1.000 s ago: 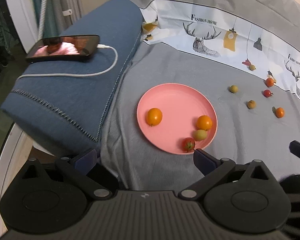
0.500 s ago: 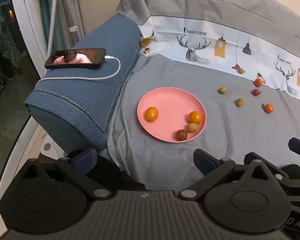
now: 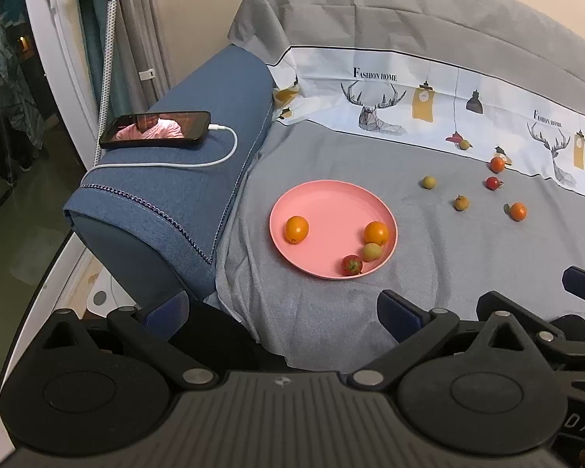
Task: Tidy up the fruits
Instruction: 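Lift both tools back from the plate, then grasp a yellow fruit with left tool while right grasps an orange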
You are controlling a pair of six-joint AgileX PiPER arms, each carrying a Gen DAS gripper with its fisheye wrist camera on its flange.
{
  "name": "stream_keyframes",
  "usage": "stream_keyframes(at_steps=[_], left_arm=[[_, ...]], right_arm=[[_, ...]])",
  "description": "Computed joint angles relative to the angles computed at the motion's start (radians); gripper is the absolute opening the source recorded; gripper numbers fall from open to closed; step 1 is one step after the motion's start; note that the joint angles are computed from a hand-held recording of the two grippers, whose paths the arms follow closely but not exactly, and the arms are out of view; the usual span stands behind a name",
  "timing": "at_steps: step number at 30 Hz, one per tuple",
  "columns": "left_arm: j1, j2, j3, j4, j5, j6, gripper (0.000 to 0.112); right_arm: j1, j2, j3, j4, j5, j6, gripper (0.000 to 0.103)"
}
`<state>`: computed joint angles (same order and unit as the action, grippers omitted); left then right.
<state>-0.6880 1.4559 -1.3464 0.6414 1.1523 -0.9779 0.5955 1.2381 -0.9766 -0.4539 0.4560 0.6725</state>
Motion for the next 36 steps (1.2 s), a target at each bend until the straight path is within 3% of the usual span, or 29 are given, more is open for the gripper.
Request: stream_keyframes(at_steps=[25,31,36], left_arm=[[0.059,0.096,-0.033,-0.087,-0.030,0.089,0.103],[0.090,0.187,-0.119,-0.128,-0.015,0.159,0.103],[0.096,0.328,-0.293,-0.147,0.003,0.231,0.103]], right_arm=[[-0.111,0.076,-0.008,0.281,-0.021,-0.240,0.101],[-0.206,0.114,-0.004,0.411,-0.054,-0.348,0.101],[-0.316,0.168,-0.016,0.321,-0.093,-0.265,0.102]])
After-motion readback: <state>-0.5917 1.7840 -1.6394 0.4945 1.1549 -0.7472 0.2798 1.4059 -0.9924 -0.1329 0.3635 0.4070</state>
